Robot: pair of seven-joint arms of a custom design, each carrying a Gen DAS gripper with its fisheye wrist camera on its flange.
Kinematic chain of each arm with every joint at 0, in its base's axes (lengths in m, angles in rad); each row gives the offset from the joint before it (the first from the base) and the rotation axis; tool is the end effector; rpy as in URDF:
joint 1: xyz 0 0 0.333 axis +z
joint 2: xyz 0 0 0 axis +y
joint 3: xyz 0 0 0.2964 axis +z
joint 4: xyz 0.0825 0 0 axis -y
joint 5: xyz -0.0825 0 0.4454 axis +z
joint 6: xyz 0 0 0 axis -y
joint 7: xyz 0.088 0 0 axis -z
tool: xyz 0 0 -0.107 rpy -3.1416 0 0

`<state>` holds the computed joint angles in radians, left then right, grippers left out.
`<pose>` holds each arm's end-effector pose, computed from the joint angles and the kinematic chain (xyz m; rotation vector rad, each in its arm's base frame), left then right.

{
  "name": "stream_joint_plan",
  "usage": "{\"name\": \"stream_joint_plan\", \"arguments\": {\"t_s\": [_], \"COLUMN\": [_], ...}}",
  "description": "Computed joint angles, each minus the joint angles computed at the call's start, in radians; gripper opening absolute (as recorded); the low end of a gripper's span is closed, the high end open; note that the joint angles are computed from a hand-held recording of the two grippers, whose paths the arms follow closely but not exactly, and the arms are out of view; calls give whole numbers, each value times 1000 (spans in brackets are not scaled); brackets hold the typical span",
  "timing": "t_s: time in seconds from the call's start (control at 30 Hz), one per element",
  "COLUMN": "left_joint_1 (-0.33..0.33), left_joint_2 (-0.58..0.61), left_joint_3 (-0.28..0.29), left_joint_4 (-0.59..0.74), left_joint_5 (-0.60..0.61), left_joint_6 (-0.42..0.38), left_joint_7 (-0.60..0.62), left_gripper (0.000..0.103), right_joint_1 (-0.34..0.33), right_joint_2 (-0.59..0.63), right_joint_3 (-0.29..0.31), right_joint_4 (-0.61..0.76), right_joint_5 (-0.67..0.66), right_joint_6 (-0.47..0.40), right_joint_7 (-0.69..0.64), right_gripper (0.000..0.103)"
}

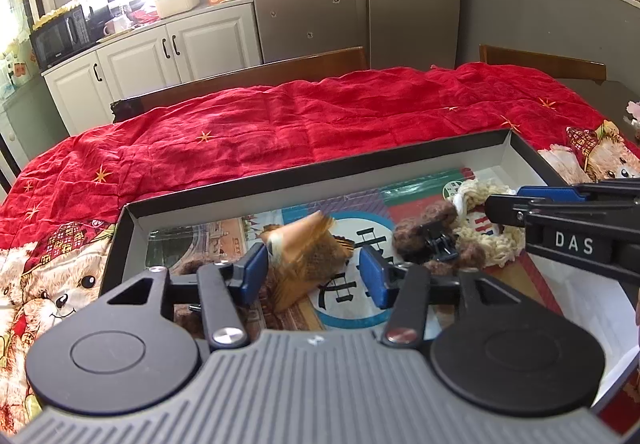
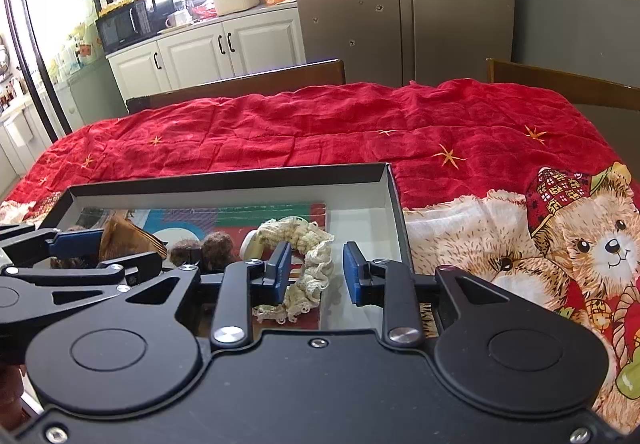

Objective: Organize objects
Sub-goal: 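Lower both held items into the box and open both tools, then raise both open tools away from the box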

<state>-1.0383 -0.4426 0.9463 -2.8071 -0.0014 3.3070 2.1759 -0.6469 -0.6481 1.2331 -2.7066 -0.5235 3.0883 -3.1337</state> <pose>0.4533 -0.0737 0.3073 -1.1758 2.2270 -0.9183 0.4087 0.2482 0.2862 -1.3818 1.9754 -0.7876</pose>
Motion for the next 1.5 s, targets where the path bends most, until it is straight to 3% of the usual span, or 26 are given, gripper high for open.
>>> {"name": "stream_joint_plan", "arguments": {"t_s": [0.47, 0.73, 1.17, 1.5], "left_joint_1": [83, 148, 278, 383], "left_joint_2": [-53, -97, -212, -337], "left_joint_3": [-66, -117, -207, -272], "left_joint_4": [-33, -63, -131, -190], "left_joint_5": [-1, -4, -24, -97], "left_joint_6": [-6, -6, -35, -91], "left_joint_7": [14, 27, 61, 146], "left_gripper": [68, 70, 73, 75], "right_joint_1": [31, 94, 292, 481], "right_joint_2": [-23, -37, -45, -58], "right_joint_3": [-14, -55, -209, -350], "right_joint_4": [-9, -13, -21, -61], "right_joint_5": [-1, -33, -158, -231], "right_joint_6": [-14, -45, -150, -231], "right_joint_7": [17, 32, 67, 99], "right_gripper": [31, 31, 31, 31]}}
